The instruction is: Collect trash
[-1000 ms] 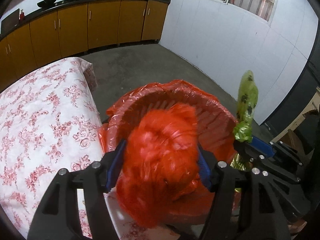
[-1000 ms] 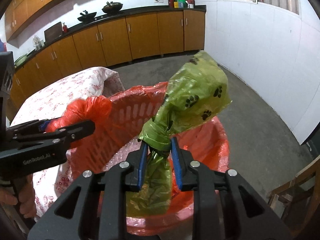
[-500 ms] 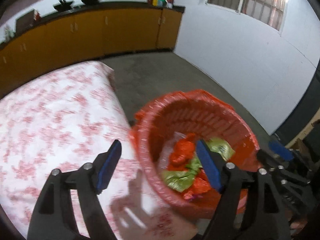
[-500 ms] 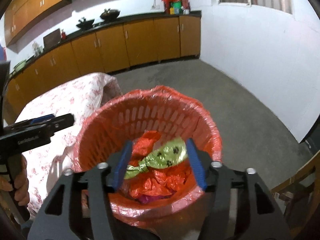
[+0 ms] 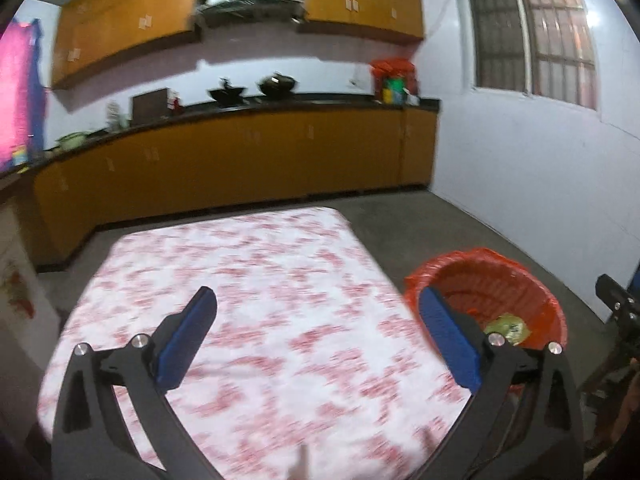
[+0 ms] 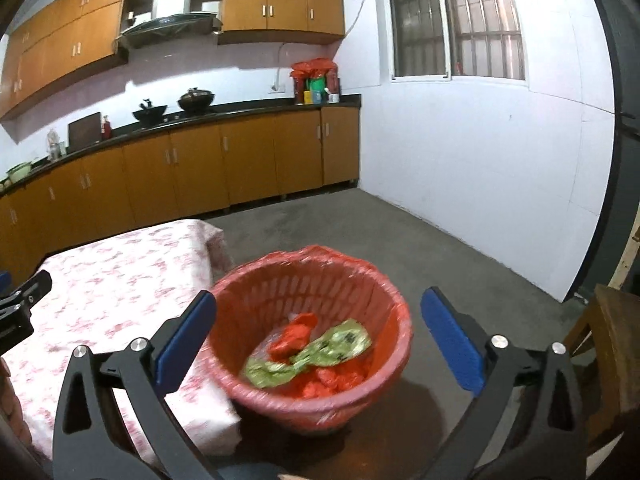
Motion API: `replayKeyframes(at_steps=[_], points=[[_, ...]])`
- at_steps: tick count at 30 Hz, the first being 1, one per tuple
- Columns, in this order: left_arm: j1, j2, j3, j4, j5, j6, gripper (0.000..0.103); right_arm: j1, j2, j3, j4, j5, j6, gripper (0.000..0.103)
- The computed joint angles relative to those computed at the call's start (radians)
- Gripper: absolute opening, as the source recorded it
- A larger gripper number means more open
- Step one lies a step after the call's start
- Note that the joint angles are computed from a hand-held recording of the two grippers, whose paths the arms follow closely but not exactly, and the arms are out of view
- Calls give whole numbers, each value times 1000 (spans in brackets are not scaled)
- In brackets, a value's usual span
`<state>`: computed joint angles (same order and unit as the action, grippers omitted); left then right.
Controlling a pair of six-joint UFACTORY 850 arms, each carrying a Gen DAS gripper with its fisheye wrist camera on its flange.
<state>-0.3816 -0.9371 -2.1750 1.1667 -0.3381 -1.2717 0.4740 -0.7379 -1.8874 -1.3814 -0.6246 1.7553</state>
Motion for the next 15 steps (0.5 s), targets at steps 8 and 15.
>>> replayKeyframes(at_steps=[8, 15], points=[[3, 228, 356, 360, -80, -424, 99, 64, 56, 79, -66, 4, 35, 101], [-6, 345, 533, 495, -78, -561, 99, 107, 97, 145, -143, -32, 96, 101]])
